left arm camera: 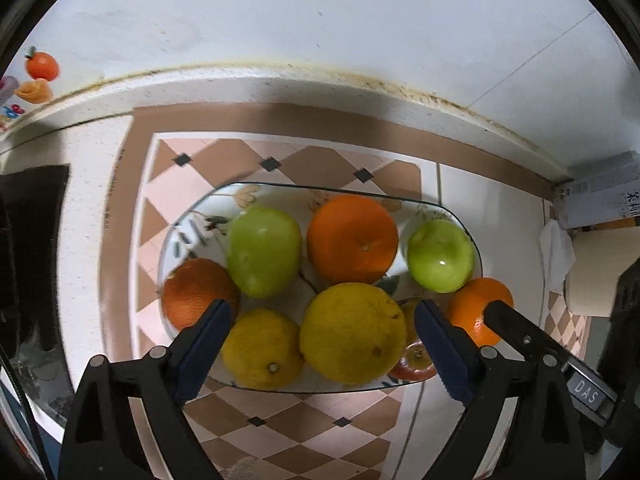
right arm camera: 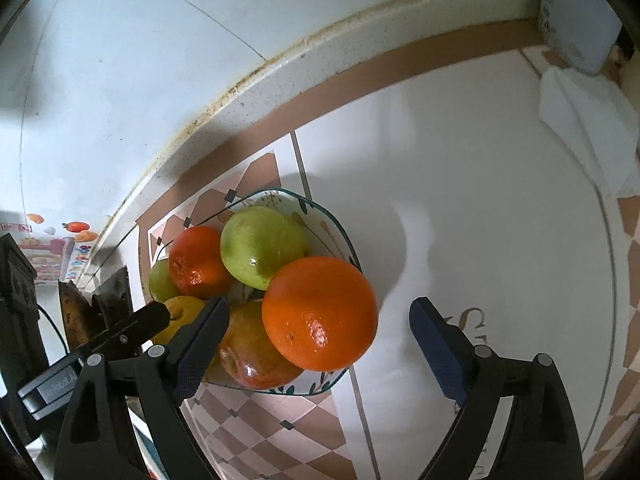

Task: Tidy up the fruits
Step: 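Carry the lemon and orange onto the plate and open both tools, then lift both open tools away from the plate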

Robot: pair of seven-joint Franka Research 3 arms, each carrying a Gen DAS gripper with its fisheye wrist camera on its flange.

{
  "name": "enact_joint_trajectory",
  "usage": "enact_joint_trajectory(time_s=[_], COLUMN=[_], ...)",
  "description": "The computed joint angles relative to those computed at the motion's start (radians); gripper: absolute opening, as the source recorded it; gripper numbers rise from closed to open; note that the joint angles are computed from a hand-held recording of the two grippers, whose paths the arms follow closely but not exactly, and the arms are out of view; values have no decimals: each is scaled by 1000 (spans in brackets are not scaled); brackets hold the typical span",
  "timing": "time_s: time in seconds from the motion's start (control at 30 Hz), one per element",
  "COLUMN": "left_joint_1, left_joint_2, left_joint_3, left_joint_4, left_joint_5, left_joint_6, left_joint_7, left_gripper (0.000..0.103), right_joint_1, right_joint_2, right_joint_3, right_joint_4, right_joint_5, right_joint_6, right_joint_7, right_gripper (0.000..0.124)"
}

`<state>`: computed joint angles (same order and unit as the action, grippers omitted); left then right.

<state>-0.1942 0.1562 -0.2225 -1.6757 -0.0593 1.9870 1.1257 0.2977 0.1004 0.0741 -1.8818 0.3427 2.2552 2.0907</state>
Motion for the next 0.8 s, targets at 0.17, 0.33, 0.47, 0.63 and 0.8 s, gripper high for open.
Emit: enact_joint_trajectory(time_s=[0.17, 0.33, 0.47, 0.63, 0.8], left_joint_1=[-14, -17, -25, -38, -52], left_joint_2=[-96, -210, -313, -450, -577], left_joint_3=[4, 8, 10, 12, 18], left_joint_4=[-86, -203, -307, -423, -499], left_joint_5=[96, 117, 124, 144, 160], left_joint_6=[16, 42, 80, 116, 129], left_joint_7=[-32, -48, -60, -70, -78], left_gripper=[93, 93, 93, 93, 93], right_joint_1=[32, 58, 74, 86, 91], right_joint_2=[-47, -104, -161, -238, -337], right_joint_3=[6, 31, 56, 92, 130], right_joint_4=[9, -9, -35, -75, -115], right_joint_5=[-221, -353, -419, -478, -506], right_joint_6=[-69, -128, -148, -155, -158], right_joint_7=[72, 112, 134, 166, 205], right_gripper=[94, 94, 94, 94, 94])
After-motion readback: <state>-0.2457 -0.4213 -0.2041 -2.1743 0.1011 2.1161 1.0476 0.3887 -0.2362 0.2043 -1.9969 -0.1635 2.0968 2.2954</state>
